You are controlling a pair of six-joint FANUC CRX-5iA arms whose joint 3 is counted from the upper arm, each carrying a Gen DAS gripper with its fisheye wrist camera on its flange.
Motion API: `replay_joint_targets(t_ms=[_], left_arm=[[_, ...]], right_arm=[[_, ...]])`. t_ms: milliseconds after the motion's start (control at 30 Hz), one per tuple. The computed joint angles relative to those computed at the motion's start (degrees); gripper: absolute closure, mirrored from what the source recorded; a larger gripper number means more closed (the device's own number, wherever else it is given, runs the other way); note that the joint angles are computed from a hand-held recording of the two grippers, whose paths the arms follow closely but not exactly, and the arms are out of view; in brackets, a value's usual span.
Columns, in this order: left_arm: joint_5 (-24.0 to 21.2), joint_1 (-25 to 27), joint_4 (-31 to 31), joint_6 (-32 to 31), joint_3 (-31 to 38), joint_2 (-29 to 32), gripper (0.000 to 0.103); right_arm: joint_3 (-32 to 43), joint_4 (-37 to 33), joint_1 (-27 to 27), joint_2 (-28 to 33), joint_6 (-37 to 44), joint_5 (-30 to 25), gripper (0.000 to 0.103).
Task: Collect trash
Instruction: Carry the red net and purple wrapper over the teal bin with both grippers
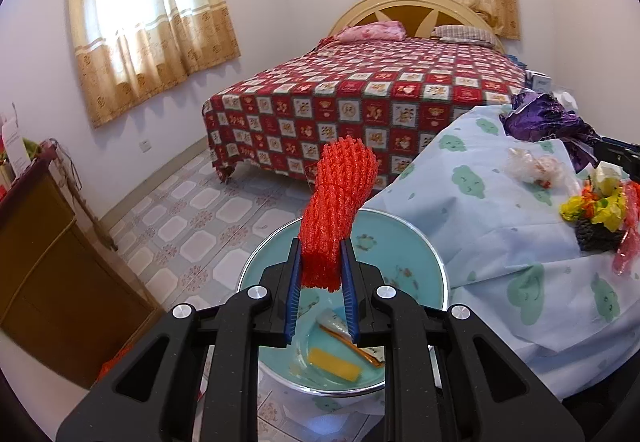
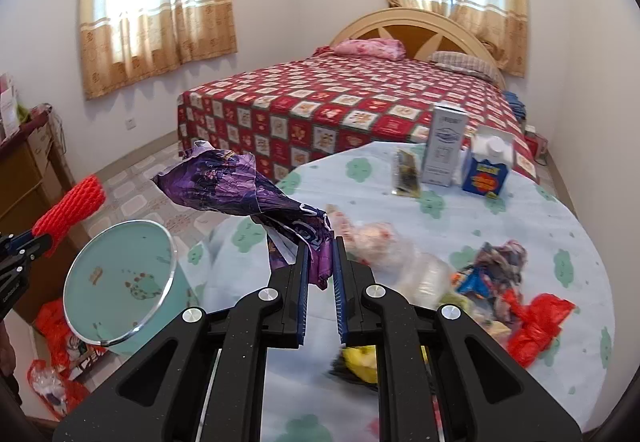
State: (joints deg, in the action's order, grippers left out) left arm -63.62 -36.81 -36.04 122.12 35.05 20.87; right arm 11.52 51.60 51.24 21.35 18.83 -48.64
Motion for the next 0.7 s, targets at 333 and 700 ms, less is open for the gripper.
replay_joint_targets(t_ms=[333,700], left_arm=[[-0.17,0.65,-0.99,2.04,-1.25,-1.28,0.084],[-0.85,2.05,-2.32,4.50,-3.49,-3.43,0.084]], right_arm=[[6.27,-2.98,1.10,4.38,5.63,0.17,0.091],[13.24,-6.05,2.29,8.94,11.38,-0.39,0.091]])
